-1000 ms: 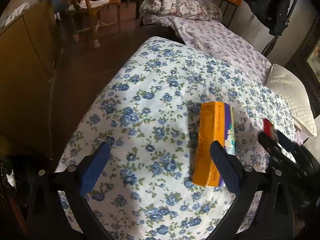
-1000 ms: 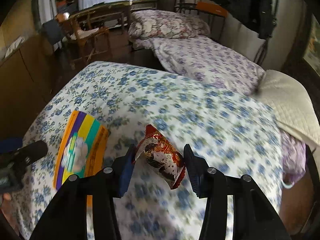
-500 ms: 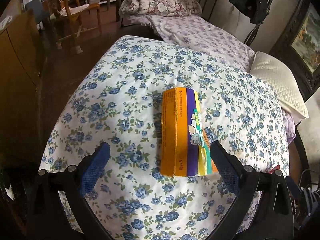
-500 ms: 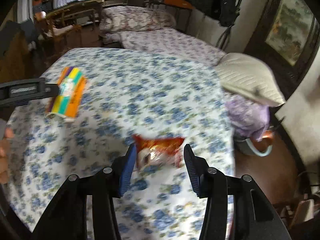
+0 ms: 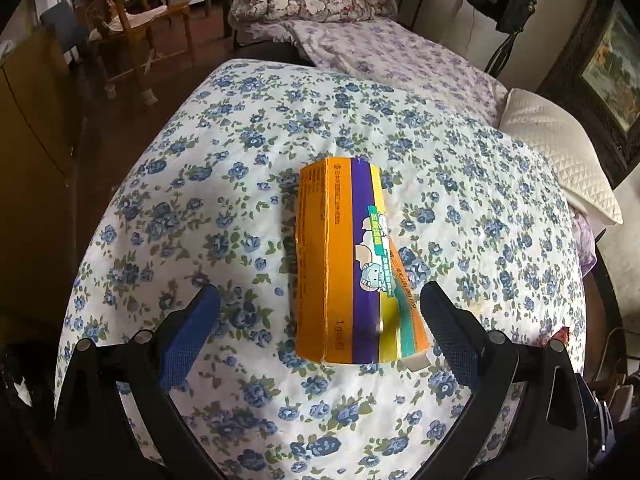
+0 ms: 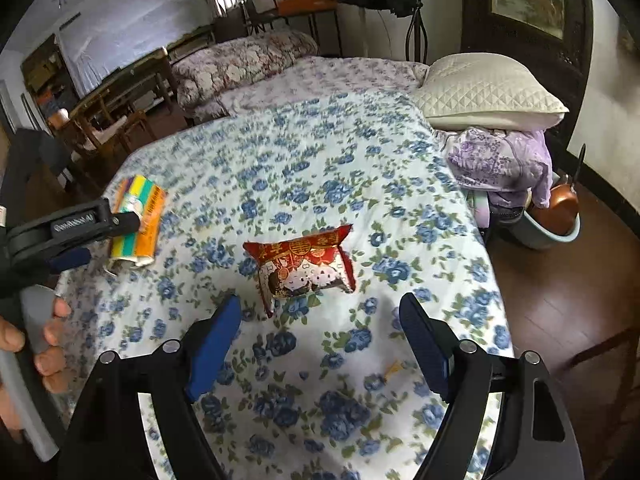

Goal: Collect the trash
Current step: 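Grasp the orange-purple box with the left gripper while the right gripper holds the packet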

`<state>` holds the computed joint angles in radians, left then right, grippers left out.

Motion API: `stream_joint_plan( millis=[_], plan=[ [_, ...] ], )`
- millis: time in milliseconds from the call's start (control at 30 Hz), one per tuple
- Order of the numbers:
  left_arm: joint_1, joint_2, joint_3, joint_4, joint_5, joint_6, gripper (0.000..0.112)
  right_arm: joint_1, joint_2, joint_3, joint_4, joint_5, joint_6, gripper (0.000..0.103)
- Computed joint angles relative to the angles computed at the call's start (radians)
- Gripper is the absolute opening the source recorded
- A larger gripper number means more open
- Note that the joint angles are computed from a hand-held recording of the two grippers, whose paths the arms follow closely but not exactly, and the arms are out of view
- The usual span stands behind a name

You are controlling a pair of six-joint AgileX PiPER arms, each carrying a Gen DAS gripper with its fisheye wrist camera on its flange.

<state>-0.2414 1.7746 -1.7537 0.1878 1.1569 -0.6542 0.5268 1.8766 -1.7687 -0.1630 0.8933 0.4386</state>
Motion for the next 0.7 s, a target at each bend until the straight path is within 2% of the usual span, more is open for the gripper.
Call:
stream_joint_plan(
  millis=[133,200,233,267,400,467,533,633,667,700],
  plan=[
    [0.001,-0.002,-0.001,-0.012,-0.001,-0.002,0.096,0.035,0.117,-0.149,-0.077,0.081,0.006,0.08],
    [-0.003,-0.001,-0.002,-0.012,0.002,0.004,0.096,0.048,0.143,-0.193,-0.103,0.105,0.009,0.069],
    [-0.002,0.001,-0.005,-0.023,0.003,0.016,0.096,0.048,0.152,-0.219,-0.093,0.117,0.004,0.055],
    [-0.003,0.002,-0.006,-0.025,0.004,0.021,0.096,0.045,0.156,-0.233,-0.076,0.125,-0.005,0.054],
    [-0.012,0.007,-0.013,-0.011,0.012,0.026,0.096,0.048,0.117,-0.189,-0.101,0.131,0.011,0.05],
    [-0.008,0.008,-0.013,-0.02,0.012,0.032,0.096,0.061,0.055,-0.09,-0.149,0.078,0.014,0.05],
    [-0.009,0.007,-0.011,-0.021,0.011,0.035,0.096,0.056,0.019,-0.039,-0.124,0.055,-0.029,0.05],
    [-0.015,0.012,-0.009,-0.011,0.013,0.036,0.096,0.021,-0.023,0.011,0.023,0.036,-0.151,0.055],
    [-0.016,0.015,-0.01,-0.01,0.012,0.036,0.096,0.018,-0.042,0.039,0.038,0.009,-0.155,0.07],
    [-0.016,0.018,-0.009,-0.009,0.011,0.036,0.096,0.014,-0.07,0.081,0.047,-0.034,-0.143,0.081]
  ],
)
